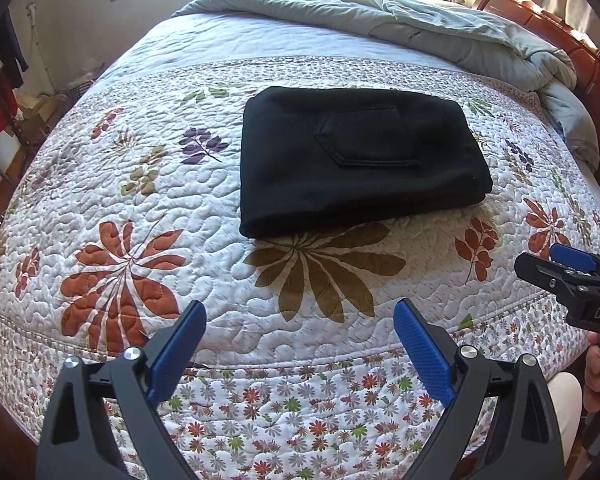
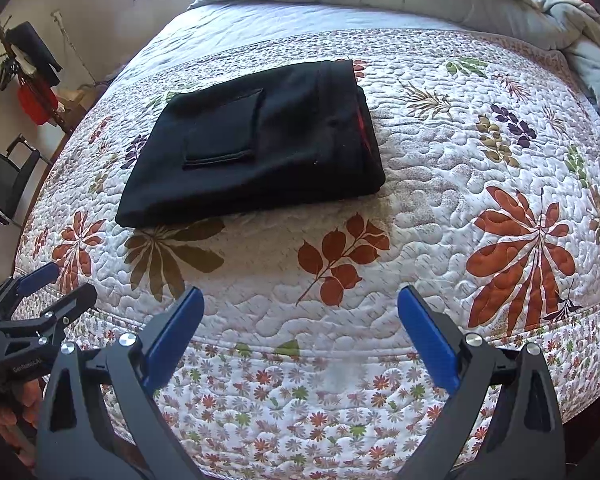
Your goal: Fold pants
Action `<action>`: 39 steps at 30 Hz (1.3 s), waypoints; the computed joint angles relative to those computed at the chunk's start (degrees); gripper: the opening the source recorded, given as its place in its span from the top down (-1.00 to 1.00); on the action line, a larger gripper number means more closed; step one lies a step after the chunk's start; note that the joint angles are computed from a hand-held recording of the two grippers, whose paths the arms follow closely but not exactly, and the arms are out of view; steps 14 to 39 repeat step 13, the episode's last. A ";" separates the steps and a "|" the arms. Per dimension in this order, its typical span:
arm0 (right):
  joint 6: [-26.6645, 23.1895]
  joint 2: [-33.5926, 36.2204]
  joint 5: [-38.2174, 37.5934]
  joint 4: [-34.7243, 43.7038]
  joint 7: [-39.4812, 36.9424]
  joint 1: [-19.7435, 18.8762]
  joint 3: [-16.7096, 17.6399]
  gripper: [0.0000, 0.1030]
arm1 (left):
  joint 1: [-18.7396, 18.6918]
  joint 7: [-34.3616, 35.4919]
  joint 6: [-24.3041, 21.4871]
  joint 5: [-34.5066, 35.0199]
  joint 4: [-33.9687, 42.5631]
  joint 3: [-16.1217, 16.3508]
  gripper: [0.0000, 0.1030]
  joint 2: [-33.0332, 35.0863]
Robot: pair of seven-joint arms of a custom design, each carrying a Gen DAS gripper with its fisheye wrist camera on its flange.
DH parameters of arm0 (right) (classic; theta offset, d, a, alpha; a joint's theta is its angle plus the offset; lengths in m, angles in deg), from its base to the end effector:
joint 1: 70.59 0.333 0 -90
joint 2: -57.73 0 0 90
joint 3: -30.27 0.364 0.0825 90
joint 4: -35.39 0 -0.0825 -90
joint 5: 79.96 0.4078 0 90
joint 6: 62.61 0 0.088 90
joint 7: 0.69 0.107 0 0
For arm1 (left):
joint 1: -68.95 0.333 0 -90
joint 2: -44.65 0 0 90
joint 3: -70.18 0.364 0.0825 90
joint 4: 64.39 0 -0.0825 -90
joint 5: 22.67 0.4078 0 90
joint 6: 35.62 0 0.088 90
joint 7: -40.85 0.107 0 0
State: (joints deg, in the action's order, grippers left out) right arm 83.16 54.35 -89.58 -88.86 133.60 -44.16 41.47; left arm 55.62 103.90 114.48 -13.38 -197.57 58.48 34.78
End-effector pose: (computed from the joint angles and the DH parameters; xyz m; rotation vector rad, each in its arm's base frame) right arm 0.4556 0.3561 0.5020 -1.9214 1.9134 -0.2267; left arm 0.4790 -0.2321 0.4926 -1.8856 2.0706 -0.5536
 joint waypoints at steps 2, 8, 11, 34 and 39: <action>0.01 0.05 0.36 -0.05 -0.28 0.01 -0.08 -0.88 | 0.07 -0.12 0.08 0.41 0.19 -0.07 -0.85 0.17; -0.03 0.00 0.66 -0.25 -0.24 -0.03 -0.14 -0.88 | -0.16 0.59 -0.76 -0.26 0.53 0.06 -0.85 0.34; -0.09 -0.17 0.86 -0.45 -0.08 -0.08 -0.16 -0.88 | -0.31 1.17 -0.77 -0.98 0.37 0.14 -0.85 0.08; -0.13 -0.41 0.98 -0.70 -0.04 -0.16 -0.17 -0.88 | -0.39 1.46 -0.58 -1.16 0.20 0.14 -0.85 -0.23; -0.13 -0.41 0.98 -0.70 -0.04 -0.16 -0.17 -0.88 | -0.39 1.46 -0.58 -1.16 0.20 0.14 -0.85 -0.23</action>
